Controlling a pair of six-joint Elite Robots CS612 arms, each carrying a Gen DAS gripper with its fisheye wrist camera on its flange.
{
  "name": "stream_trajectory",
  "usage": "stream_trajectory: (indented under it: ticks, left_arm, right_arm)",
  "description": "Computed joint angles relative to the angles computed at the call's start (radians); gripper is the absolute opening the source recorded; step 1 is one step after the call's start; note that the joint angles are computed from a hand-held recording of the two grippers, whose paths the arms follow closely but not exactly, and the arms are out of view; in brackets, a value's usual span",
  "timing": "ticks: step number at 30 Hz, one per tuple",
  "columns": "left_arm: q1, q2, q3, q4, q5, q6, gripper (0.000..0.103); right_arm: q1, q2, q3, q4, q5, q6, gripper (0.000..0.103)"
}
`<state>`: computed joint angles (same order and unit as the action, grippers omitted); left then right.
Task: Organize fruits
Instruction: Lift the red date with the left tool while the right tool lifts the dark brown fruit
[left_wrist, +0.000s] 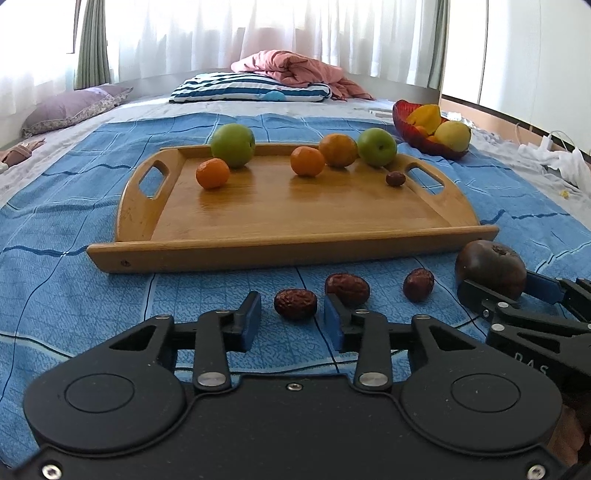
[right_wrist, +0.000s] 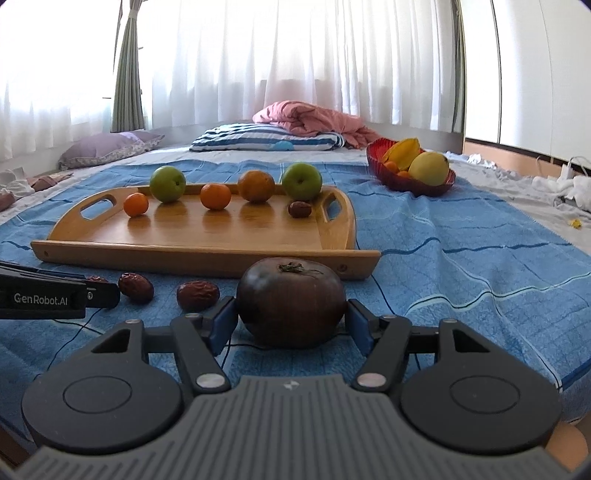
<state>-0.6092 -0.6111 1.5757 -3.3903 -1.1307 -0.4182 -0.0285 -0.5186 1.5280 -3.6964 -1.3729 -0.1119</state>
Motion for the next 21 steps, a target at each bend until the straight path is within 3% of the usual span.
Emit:
stream_trajectory:
  ticks: [10,17,21]
  left_arm:
    - [-0.009,0.012,-0.008,-0.01,0.04,0.008,0.039]
    - [-0.021,0.017,-0.006,-0.029,0.062,0.044,0.024]
    - [-0.02,0.015,-0.011,-0.018,0.068,0.039,0.023]
  right_arm:
    - [0.007,0.012,-0.018,0.009,-0.031,0.016,0.081]
    - [0.011,0.022,-0.033,0.009,-0.042,0.022,0.081]
    - [0.013,0.027,-0.042,0.008,-0.048,0.041,0.08]
